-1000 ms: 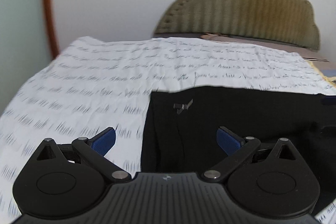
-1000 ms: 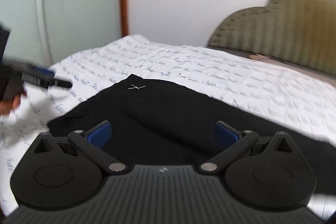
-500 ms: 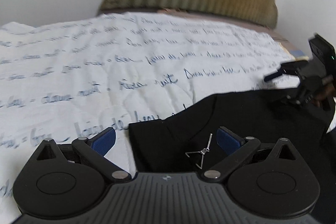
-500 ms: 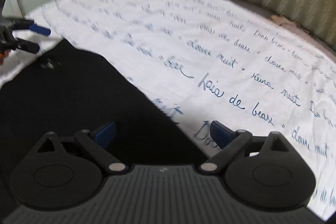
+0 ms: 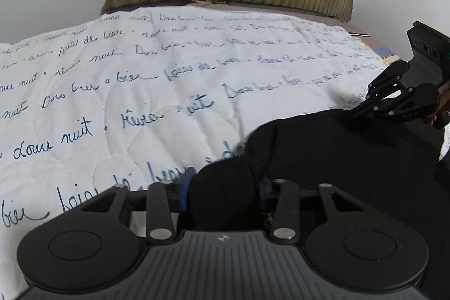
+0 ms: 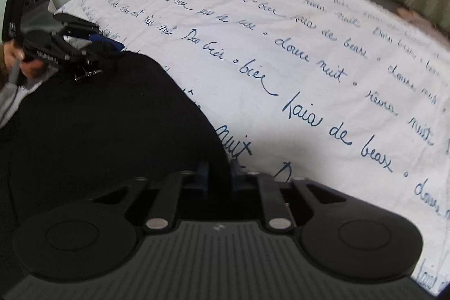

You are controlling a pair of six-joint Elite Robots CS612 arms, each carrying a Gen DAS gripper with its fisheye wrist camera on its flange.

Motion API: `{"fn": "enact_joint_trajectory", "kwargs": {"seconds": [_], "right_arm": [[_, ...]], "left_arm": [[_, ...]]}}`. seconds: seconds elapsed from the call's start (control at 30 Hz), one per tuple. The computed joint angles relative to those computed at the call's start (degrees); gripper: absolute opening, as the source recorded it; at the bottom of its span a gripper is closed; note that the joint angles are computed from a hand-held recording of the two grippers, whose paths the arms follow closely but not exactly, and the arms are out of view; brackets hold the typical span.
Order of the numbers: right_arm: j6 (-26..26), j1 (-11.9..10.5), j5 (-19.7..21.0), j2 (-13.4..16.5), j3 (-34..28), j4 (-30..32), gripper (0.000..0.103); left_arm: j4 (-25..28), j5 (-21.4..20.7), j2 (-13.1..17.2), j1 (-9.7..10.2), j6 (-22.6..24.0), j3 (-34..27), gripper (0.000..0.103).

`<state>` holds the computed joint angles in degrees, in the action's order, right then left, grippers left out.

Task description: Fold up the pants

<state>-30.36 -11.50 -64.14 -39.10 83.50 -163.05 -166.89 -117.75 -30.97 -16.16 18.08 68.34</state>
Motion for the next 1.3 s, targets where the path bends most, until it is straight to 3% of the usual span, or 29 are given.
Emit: {"fn": "enact_joint_trajectory", "kwargs": {"seconds": [0.13,0.23,0.33,0.5,0.73,0.83,1.07,1.2,1.3], "right_arm": [[1.2,1.5,-5.5,-1.1,4.1,-11.0,0.005],[1.2,3.5,-13.2,-1.7,7.7,-24.0,0.004],[-2.2,5.7,-20.7,-1.9,10.9,-36.3,0.003],[-10.2,9.3,-27.7,-3.1,18.1,-51.1,0.003],[-13.1,11.8,-30.2,-5.6,29.0,-64.5,0.003],[-13.8,12.9,-30.0,-5.2,31.6,-68.1,0.003],[-23.6,14.6,-27.6,-3.0,37.3,-74.0,0.003],[-30.0,16.1,-29.0,-1.0,38.4,-75.2,0.003],[-30.7,16.6,-29.9,-0.1,38.5,-75.2,0.003]], "left_arm": [[-10.5,4.3,-2.3,-1.03,2.3,5.3,0.035],[-20.3,9.7,-2.8,-1.96,4.6,7.9,0.036],[-19.1,16.0,-4.8,-3.04,4.6,10.0,0.036],[-34.1,14.4,-8.0,-2.83,11.4,18.5,0.036],[-51.0,11.9,-10.7,-2.55,23.1,29.3,0.036],[-53.5,10.7,-11.8,-2.27,25.1,33.4,0.037],[-51.7,10.7,-13.6,-1.59,30.5,40.7,0.039],[-50.6,10.8,-14.3,-0.98,29.0,42.0,0.045],[-47.9,11.6,-15.8,-0.41,28.0,43.1,0.054]]}}
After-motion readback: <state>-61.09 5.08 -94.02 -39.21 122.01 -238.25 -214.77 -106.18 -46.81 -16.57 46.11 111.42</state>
